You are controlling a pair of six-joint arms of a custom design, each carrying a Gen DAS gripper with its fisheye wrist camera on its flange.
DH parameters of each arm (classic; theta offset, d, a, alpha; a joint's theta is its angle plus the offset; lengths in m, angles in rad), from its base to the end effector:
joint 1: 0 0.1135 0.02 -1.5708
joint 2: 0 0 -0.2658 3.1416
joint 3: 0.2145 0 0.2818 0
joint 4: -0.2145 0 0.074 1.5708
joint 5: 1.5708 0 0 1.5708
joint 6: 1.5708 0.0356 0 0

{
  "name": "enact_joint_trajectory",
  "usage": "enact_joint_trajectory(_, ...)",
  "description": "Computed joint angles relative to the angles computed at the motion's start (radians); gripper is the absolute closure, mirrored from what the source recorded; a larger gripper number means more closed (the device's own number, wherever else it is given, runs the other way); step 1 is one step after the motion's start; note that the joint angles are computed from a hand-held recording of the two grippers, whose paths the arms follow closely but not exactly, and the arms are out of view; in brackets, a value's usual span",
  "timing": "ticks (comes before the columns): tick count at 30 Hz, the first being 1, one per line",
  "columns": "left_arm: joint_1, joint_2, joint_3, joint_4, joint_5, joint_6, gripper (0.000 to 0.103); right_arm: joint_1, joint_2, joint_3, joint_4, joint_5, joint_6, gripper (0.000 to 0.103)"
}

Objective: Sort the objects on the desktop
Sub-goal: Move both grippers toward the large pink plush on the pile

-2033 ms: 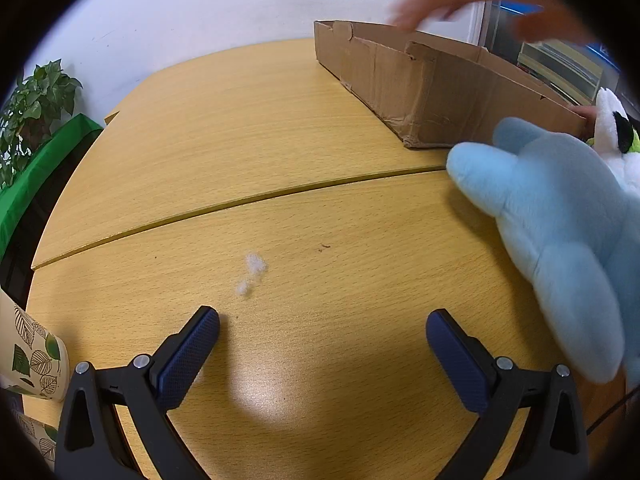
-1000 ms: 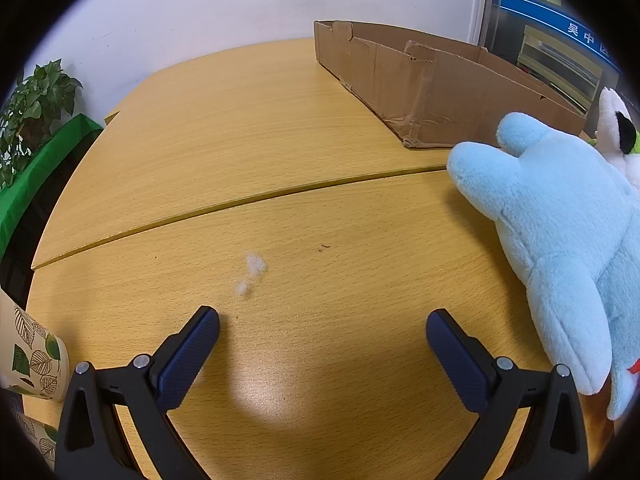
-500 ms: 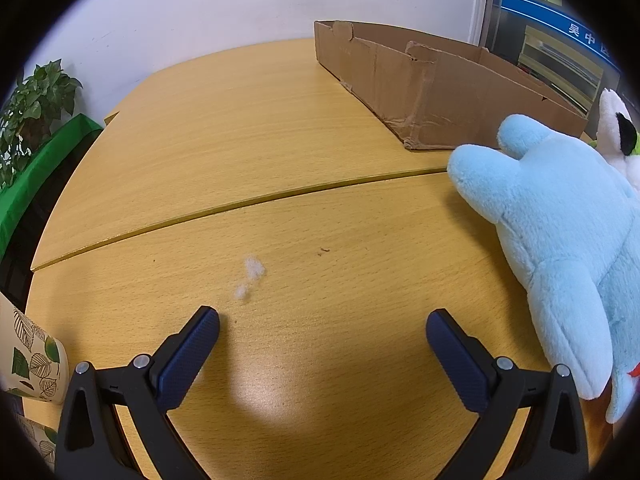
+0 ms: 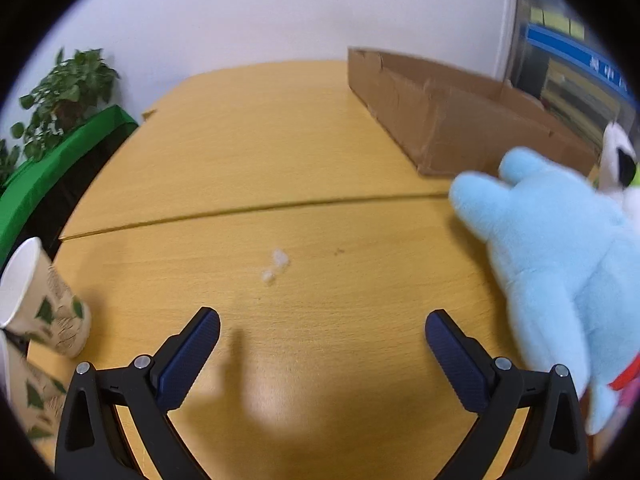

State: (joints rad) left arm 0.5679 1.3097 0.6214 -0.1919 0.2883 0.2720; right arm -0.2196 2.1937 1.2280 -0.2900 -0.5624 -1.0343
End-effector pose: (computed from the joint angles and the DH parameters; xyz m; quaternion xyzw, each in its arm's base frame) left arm 0.2339 0.1372 0.1584 -0.0892 0.9282 0.0131 0.3610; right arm 0.4075 -0.0715 0.0381 -0.4159 0.8539 0.1335 0.2829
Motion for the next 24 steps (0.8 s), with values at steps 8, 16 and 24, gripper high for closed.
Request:
enact_joint_trajectory(8,0.029,-0.419,-0.045,-0.322,0.16,-0.086,0.0,0.097,-0.084,-0.175,0.289,0.168,0.411,0.0)
enact_joint_trajectory(16,-0.191,-0.611,-0.085,-0.478,0.098,-0.202,0.0,0.115,-0.11,-0.216,0.34,0.205,0.446,0.0)
enact_joint_trajectory(24,-0.292,-0.679,-0.053,-0.552,0.113,-0.248,0.0,0.219,-0.35,-0.421,0.378,0.217,0.484,0.0)
